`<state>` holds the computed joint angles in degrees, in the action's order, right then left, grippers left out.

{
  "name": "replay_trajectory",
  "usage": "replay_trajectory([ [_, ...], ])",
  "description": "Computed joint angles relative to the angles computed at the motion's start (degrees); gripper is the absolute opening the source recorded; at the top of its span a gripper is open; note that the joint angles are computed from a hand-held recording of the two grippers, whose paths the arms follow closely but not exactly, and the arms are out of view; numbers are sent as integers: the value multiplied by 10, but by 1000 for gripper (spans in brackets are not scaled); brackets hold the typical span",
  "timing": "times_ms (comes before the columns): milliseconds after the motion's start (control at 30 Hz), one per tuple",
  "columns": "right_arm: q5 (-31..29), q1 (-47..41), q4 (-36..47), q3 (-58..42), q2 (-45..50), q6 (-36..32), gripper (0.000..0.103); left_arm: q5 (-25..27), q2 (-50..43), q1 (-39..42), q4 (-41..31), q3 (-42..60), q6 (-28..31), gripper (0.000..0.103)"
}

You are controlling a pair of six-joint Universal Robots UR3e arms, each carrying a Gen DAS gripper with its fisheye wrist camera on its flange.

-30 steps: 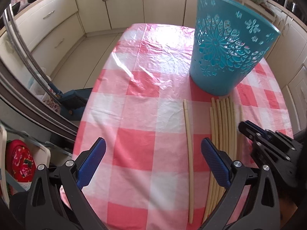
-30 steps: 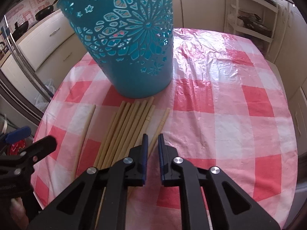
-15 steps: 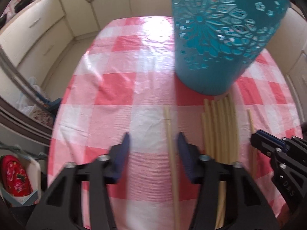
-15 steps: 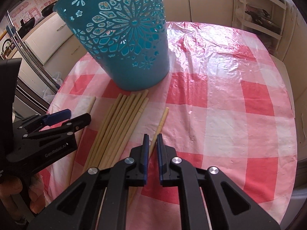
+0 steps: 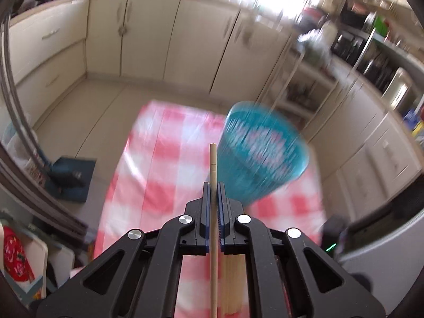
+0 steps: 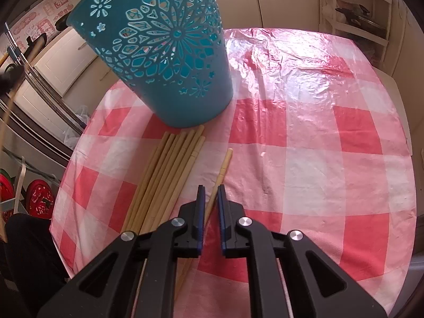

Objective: Organize utensils
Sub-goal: 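Lift the stick with the left tool over the teal basket and release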

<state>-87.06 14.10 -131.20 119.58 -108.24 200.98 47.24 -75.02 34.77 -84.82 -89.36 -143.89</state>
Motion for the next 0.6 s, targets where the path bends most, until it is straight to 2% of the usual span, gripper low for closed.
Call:
replay_trajectory([
  [67,5,-5,2,3,-5,-2,10,-40,-18,-10,8,54,-31,5],
  [100,6,-6,2,4,-6,-3,10,-48,-29,-26,39,70,-61,5],
  [200,9,-10,1,7,-9,-7,10,-37,-96,-100,202,113,-192,5],
  [300,7,-8,-6,9,-6,-6,10,13,-174,-166,362,150,-300,5],
  [367,0,-1,-10,7,0,-6,10,83,-213,-217,478,152,-357,5],
  [433,-11,8,-13,3,7,-6,10,153,-255,-260,526,174,-383,5],
  [500,-21,16,-14,-1,12,-8,10,205,-294,-292,544,184,-386,5],
  [600,-24,18,-12,-3,14,-14,10,242,-315,-312,557,155,-375,5],
])
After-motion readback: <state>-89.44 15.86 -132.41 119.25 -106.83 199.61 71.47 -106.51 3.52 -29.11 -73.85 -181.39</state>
